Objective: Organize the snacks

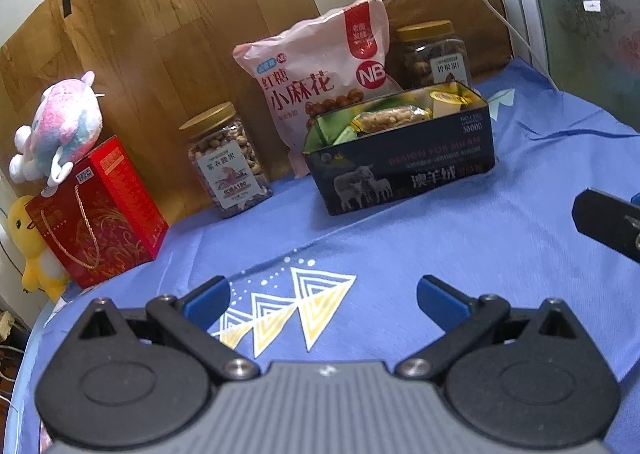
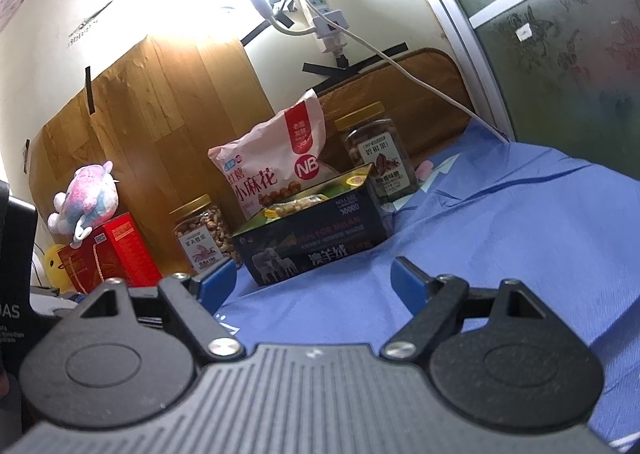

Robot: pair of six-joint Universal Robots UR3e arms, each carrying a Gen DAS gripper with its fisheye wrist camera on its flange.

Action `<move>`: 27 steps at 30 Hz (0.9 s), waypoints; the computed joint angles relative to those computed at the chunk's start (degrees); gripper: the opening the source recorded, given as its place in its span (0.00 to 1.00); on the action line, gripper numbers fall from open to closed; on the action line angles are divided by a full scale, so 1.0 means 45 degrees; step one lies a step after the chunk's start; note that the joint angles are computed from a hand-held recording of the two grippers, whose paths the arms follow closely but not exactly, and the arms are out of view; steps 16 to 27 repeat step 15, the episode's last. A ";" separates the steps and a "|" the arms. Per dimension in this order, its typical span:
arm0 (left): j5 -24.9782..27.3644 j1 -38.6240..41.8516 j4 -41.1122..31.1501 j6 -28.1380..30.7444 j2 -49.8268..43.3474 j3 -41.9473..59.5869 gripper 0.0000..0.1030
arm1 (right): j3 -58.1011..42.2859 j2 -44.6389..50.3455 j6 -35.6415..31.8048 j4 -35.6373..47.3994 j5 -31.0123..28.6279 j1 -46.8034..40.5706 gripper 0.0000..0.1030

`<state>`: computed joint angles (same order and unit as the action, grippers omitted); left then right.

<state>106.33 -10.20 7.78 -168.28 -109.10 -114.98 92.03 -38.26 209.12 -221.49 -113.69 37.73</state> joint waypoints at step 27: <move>-0.0597 0.0106 -0.0907 -0.0152 -0.0279 0.0305 1.00 | 0.0276 -0.0040 0.0246 -0.0033 0.0142 -0.0175 0.84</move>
